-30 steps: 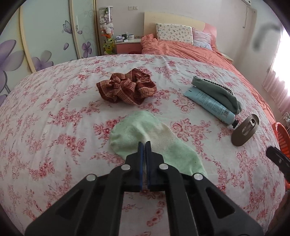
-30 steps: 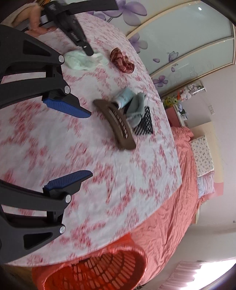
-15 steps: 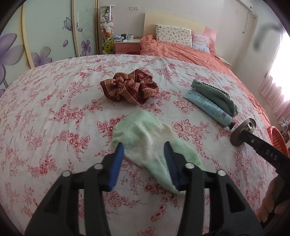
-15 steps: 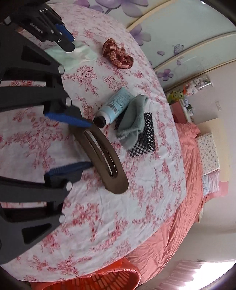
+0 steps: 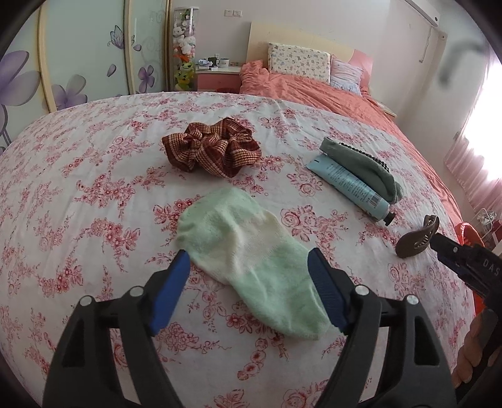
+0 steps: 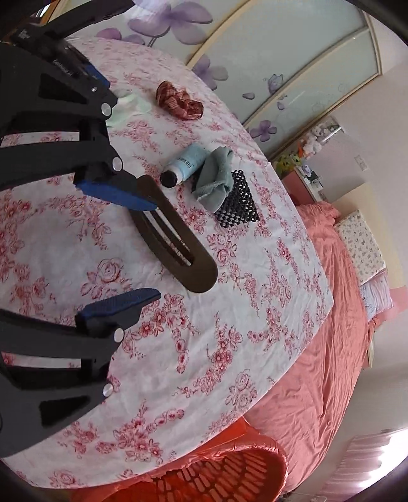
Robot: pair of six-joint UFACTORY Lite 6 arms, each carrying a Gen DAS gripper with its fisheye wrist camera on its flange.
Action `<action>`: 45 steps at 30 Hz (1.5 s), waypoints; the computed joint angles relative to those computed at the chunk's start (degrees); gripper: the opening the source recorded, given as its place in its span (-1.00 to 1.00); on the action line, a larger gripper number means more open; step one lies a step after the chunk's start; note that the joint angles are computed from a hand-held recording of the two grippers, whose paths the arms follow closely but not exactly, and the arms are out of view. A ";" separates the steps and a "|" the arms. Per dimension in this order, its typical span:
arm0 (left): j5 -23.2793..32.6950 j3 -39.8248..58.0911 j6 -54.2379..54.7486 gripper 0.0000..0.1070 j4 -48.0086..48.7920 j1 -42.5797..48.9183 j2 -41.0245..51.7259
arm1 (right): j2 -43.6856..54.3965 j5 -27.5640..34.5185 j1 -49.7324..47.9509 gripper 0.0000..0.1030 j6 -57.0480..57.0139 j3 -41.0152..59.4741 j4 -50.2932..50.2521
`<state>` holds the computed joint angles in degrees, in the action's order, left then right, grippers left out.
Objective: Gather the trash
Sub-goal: 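Grasp the green sock with the left tool while the right tool grasps the brown claw clip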
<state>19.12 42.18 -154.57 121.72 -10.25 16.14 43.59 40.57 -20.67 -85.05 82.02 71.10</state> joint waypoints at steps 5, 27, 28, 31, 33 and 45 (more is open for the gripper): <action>0.01 0.01 0.51 0.42 0.27 0.27 0.08 | -0.11 -1.60 2.51 0.04 6.25 0.44 -1.03; -0.03 -0.95 -0.46 0.42 0.82 -0.28 -0.46 | 3.56 -3.01 4.63 -0.81 1.20 5.41 -2.98; -0.04 -1.30 -0.98 0.42 1.40 -0.14 -0.85 | 3.64 -2.68 3.33 -0.81 0.81 5.80 -4.53; -0.02 -2.20 -3.34 0.42 4.01 0.19 -1.71 | 2.85 -4.08 0.60 -0.81 -2.80 5.51 -6.28; -0.05 -2.31 -3.46 0.42 4.15 0.03 -1.84 | 1.81 -6.17 -0.31 -0.81 -7.13 4.07 -4.35; -0.07 2.98 3.67 0.59 -5.38 -2.05 3.79 | 4.56 -9.20 1.20 -0.76 -5.89 6.87 -2.93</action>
<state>19.05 45.17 -150.90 116.33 -12.30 19.93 48.15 31.37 -19.46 -90.94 88.89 68.17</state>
